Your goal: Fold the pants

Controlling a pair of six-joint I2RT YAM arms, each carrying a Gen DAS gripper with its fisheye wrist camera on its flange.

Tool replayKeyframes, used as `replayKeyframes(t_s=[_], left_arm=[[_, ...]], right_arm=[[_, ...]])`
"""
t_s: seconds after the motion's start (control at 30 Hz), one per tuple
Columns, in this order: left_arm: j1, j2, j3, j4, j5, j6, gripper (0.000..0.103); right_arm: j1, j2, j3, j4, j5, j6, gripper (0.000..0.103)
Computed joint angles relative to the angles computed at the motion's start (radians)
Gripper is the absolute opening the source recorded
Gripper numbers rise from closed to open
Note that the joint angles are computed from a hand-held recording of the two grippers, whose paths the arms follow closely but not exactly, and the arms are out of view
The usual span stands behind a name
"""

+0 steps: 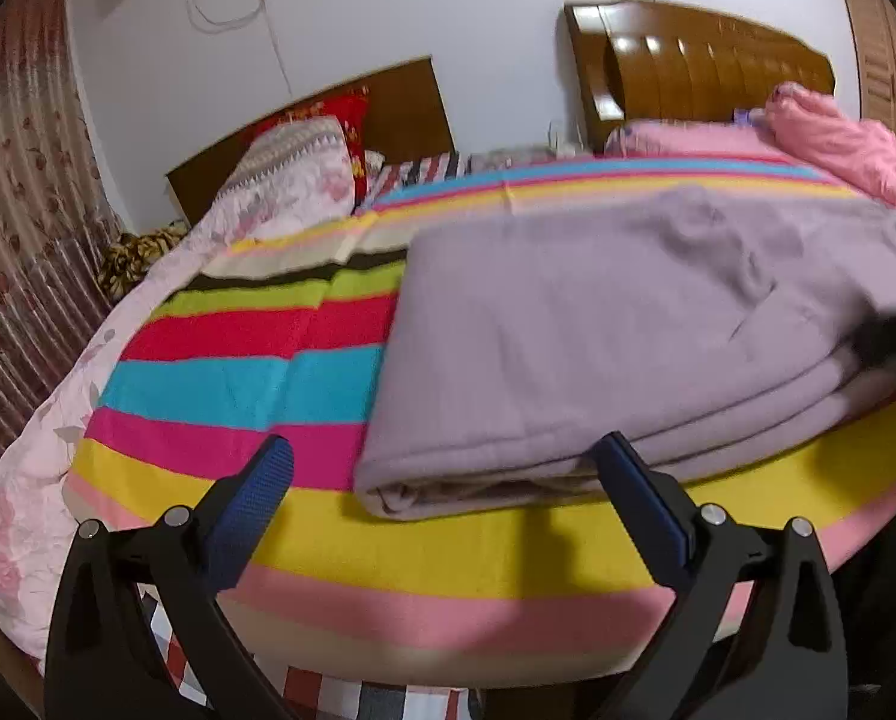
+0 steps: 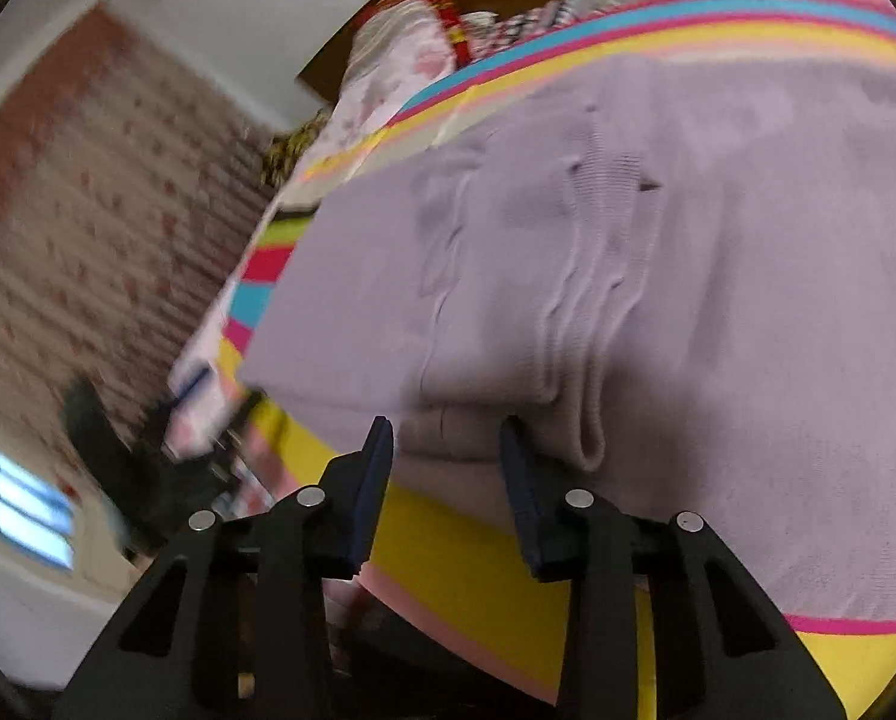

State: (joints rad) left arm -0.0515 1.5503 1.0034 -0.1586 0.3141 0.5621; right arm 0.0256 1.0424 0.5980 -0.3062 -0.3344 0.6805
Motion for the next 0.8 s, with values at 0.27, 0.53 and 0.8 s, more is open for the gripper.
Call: replayKeyframes(t_s=[0.27,0.53,0.8], left_arm=[[0.016,-0.013,-0.009,0.008,0.016,-0.021,0.101],[0.048,-0.027,0.057,-0.009,0.046,-0.062,0.101],[-0.003,0.074,0.125,-0.094,-0.087,-0.030,0.101]], right_arm=[[0.049,0.035,0.020,0.084,0.098,0.026,0.008],[0.038,-0.064,0.005,0.021,0.071,0.052,0.008],[0.025,0.002,0.029,-0.070,0.096,-0.051,0.036]])
